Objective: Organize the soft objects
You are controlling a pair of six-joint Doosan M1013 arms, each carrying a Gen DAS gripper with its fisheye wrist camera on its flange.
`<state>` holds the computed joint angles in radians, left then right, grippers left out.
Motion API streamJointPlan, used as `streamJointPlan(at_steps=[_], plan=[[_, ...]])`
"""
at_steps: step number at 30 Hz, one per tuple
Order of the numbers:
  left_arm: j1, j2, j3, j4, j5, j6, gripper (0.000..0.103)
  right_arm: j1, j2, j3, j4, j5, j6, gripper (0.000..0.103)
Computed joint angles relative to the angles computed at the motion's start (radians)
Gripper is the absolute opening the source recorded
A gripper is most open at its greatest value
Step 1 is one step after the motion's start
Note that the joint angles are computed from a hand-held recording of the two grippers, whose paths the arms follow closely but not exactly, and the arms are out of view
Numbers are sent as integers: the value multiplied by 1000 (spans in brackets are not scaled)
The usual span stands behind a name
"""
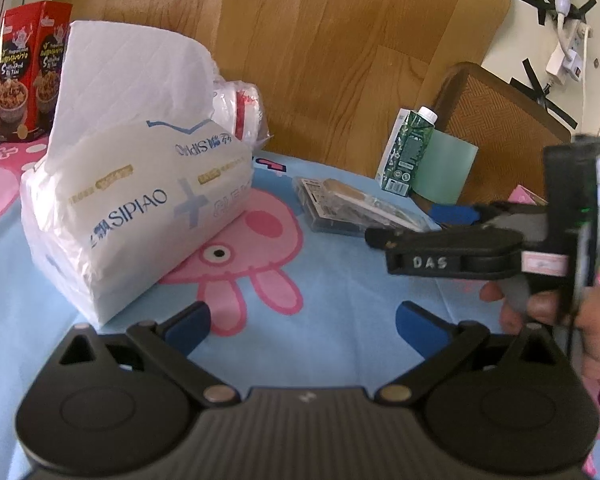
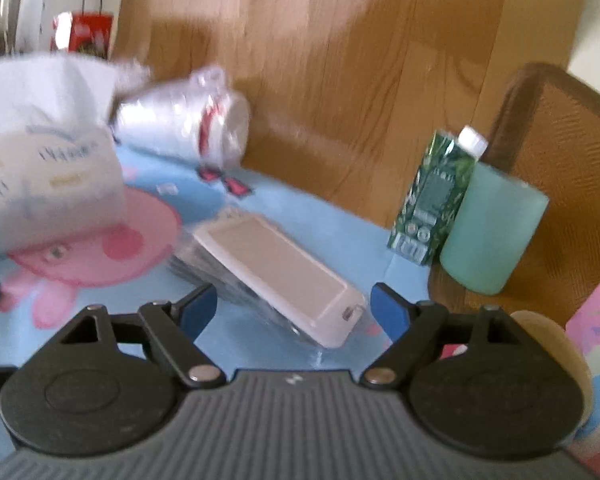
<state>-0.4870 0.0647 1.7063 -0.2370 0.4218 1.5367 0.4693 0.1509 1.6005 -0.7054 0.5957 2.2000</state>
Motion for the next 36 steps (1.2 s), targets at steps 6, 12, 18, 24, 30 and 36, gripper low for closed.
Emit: streamJointPlan(at_steps=[6, 12, 18, 24, 30, 36], plan=[[1, 0, 0, -4, 1, 4, 102, -9, -22, 24, 24, -1, 43, 45], [2, 3, -2, 2, 2, -1, 102, 34, -88, 96, -85, -18, 183, 42], [-2, 6, -6, 39, 6, -26, 102, 98, -175, 184, -115, -21, 195, 42], [-10, 8, -10, 98, 13, -67, 102, 158, -258, 263, -102, 8, 180, 45], [-13, 10, -13, 125, 17, -82, 102, 166, -302, 314, -39, -71, 162, 78], [-16, 11, -13, 141, 18, -93, 103, 166, -293, 318, -27, -66, 272, 83]])
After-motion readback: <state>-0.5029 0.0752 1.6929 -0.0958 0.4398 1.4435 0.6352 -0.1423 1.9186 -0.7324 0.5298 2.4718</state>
